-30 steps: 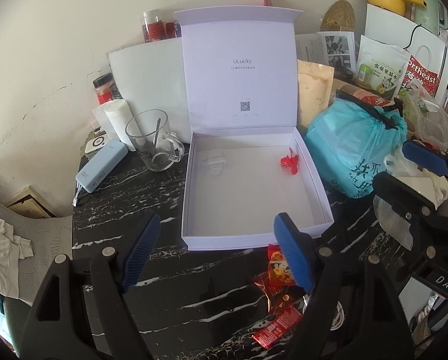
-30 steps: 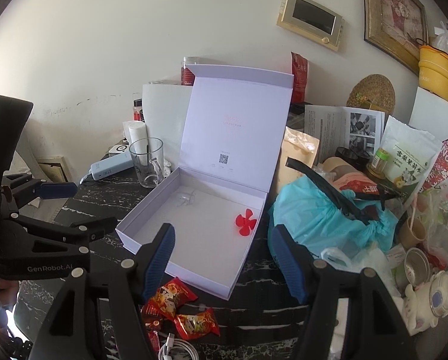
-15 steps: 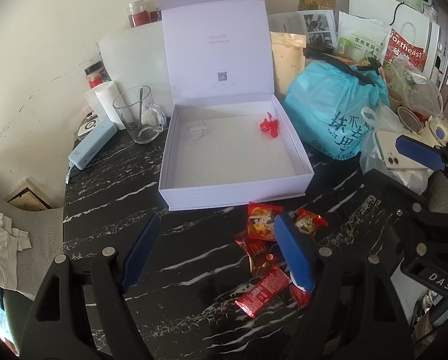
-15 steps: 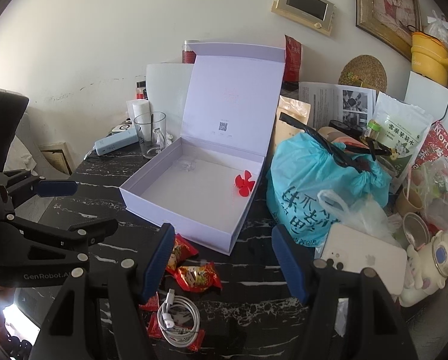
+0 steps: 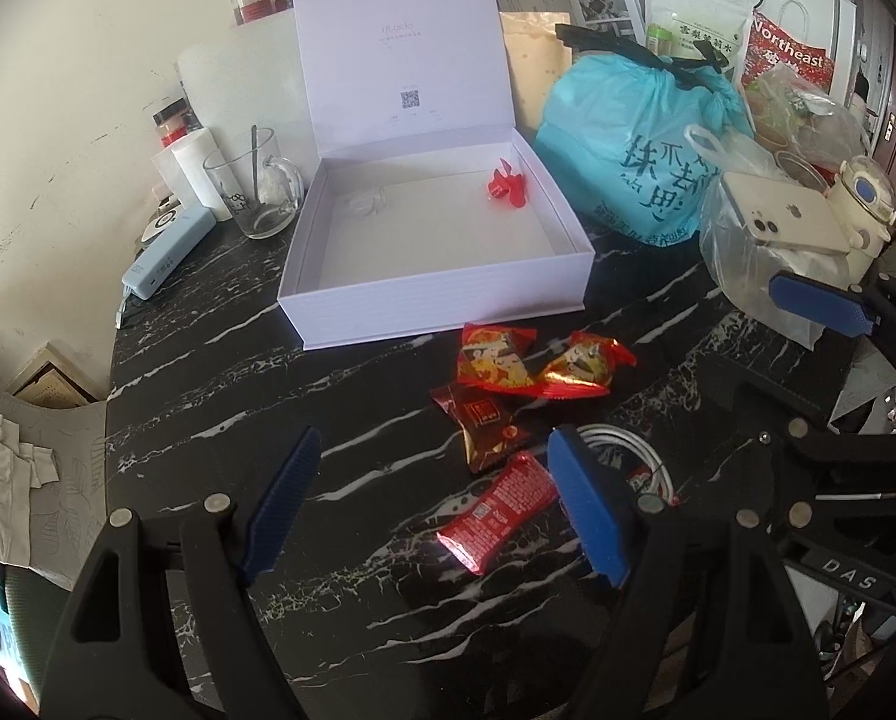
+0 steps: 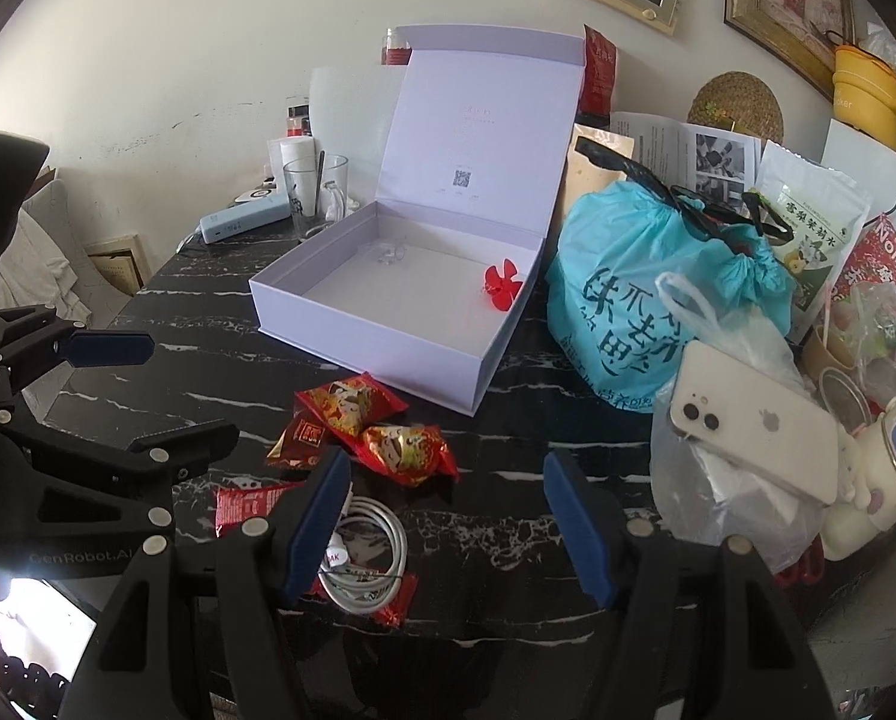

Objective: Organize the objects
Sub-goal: 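Grasp the red snack packet with the left tool while the right tool grasps the white cable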

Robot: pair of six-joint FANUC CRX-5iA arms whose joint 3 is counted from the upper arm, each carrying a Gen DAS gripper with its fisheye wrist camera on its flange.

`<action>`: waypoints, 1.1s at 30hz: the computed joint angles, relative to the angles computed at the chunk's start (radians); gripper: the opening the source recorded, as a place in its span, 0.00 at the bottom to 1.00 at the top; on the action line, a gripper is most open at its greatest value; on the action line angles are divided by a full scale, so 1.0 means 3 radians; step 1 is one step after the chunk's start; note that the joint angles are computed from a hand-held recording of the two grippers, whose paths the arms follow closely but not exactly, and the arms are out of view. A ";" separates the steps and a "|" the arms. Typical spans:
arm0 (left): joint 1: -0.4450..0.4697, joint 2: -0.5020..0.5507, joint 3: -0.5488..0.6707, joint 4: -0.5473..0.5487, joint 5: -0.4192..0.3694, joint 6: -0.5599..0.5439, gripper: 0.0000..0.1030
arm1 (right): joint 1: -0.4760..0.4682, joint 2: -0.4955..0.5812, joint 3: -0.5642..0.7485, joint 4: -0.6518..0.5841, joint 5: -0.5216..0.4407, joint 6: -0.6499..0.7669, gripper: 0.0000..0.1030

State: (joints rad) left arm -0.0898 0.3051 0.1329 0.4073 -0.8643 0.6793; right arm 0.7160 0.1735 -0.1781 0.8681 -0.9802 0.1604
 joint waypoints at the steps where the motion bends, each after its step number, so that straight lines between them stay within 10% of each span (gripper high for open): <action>1: -0.0002 -0.0004 -0.0021 -0.0003 -0.0009 -0.0011 0.76 | 0.0006 -0.0010 -0.0025 -0.0005 0.0016 -0.0017 0.66; 33: 0.0023 0.0230 -0.0031 -0.0245 -0.0324 0.0079 0.75 | -0.0085 -0.0130 -0.0513 -0.0454 0.0914 0.0039 0.66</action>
